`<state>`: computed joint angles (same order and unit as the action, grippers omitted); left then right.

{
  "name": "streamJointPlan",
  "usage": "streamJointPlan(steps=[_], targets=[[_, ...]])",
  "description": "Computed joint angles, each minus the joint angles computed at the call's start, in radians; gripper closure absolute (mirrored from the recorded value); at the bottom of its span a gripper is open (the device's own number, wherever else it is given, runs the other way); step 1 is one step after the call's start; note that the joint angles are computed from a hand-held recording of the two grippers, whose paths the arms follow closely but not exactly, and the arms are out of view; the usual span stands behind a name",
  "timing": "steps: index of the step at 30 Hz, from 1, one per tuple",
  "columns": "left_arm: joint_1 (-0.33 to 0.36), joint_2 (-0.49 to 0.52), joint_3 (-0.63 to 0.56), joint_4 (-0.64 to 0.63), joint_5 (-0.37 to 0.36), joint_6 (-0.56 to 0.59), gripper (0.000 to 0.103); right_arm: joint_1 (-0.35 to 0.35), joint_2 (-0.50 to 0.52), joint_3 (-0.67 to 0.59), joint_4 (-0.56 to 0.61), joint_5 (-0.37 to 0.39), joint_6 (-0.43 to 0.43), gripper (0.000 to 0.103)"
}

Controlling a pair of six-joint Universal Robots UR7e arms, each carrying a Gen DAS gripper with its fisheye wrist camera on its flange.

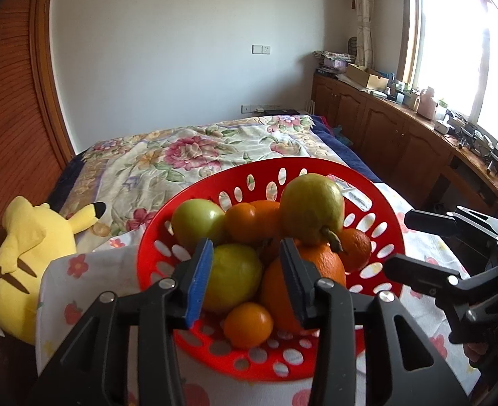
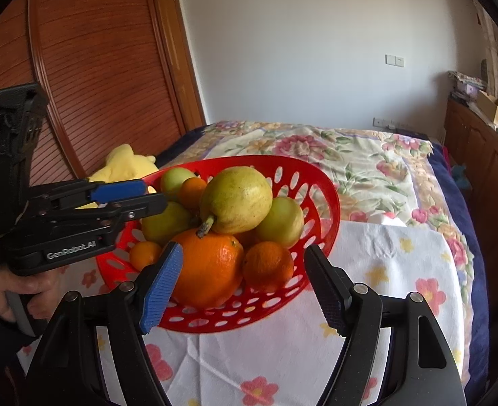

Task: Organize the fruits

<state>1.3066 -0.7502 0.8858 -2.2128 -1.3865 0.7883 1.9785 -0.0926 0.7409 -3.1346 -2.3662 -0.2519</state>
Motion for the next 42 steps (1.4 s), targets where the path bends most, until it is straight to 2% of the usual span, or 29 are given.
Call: streamJointPlan(steps=[15,18,19,25,27,29,34,37,42], targets=[[-0.001,-0.236,0.307,-0.186,-0.028,0.034,0.048,0.075,-0.032,0.138,-0.221,-0.079,-0.047,0.025],[0.002,-0.283,0.363,-0.224,-0.050,0.044,0.042,0.094,-0.035,0.159,-0.266,-0.093,-0.069,0.023],[0.005,-0.301,0.384,-0.239,-0.061,0.045,0.035,0.104,-0.028,0.156,-0.284,-0.101,-0.080,0.022],[0.013,-0.381,0.471,-0.299,-0.102,0.067,0.034,0.144,-0.022,0.184,-0.369,-0.134,-0.114,0.018],[0.016,-0.402,0.494,-0.320,-0.114,0.063,0.033,0.157,-0.014,0.180,-0.383,-0.147,-0.125,0.017],[0.018,-0.422,0.512,-0.332,-0.114,0.048,0.019,0.167,-0.006,0.177,-0.403,-0.159,-0.138,0.016],[0.025,-0.466,0.550,-0.348,-0.119,0.042,0.018,0.193,0.011,0.172,-0.456,-0.187,-0.167,0.013],[0.029,-0.491,0.572,-0.368,-0.128,0.045,0.009,0.208,0.023,0.164,-0.483,-0.204,-0.189,0.013],[0.034,-0.530,0.600,-0.376,-0.149,0.039,0.009,0.232,0.041,0.151,-0.539,-0.225,-0.229,0.011]])
